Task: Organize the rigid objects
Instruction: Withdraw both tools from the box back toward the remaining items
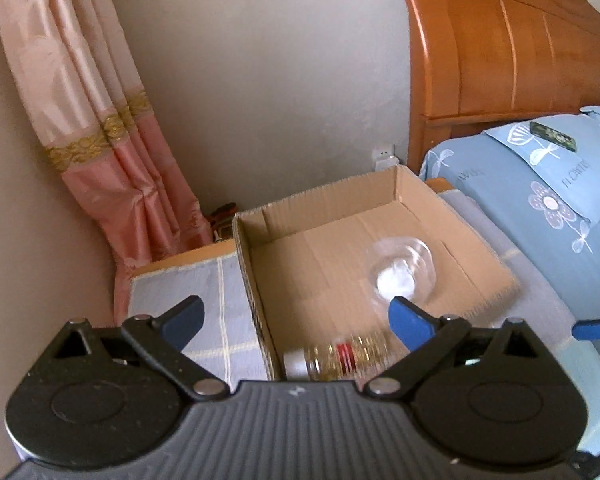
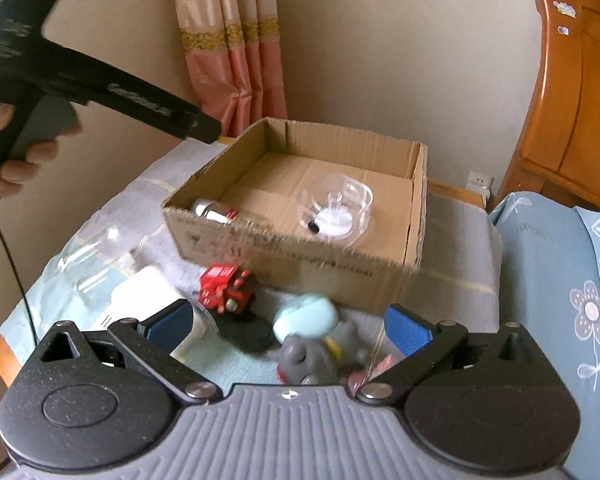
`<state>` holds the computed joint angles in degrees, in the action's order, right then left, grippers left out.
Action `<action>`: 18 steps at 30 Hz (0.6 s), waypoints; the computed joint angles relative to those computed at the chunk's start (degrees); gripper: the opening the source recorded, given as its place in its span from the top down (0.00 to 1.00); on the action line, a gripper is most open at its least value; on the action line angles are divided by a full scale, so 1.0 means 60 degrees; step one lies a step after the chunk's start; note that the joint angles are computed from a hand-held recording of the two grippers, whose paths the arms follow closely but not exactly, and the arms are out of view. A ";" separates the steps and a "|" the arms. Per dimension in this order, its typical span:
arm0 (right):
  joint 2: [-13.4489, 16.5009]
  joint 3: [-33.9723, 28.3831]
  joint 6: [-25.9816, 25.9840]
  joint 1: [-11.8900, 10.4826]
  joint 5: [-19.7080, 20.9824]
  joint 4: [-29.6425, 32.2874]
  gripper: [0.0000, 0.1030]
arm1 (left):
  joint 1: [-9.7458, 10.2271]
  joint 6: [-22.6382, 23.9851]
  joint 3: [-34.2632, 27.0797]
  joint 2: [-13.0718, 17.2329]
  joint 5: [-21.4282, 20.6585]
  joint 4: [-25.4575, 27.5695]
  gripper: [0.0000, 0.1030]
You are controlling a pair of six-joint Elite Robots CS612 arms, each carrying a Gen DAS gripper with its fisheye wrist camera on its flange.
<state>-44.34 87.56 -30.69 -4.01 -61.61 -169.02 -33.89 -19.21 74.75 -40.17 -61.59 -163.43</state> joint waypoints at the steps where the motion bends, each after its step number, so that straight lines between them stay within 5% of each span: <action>1: -0.0031 0.0114 0.0051 -0.0011 0.0046 -0.0062 0.00 | -0.0040 -0.0019 0.0201 -0.0085 0.0016 -0.0150 0.04; 8: -0.0158 0.0798 0.0057 0.0007 -0.0027 -0.0561 0.00 | -0.0335 -0.0338 0.1403 -0.0482 0.0397 -0.0921 0.04; 18: -0.0131 0.1173 -0.0340 0.0184 -0.0063 0.0101 0.00 | -0.0701 -0.1426 0.2857 -0.0721 0.1325 -0.1592 0.04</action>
<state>-45.13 94.59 -32.73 -2.91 -61.98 -168.41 -38.10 -27.77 91.89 -44.49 -53.64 -172.98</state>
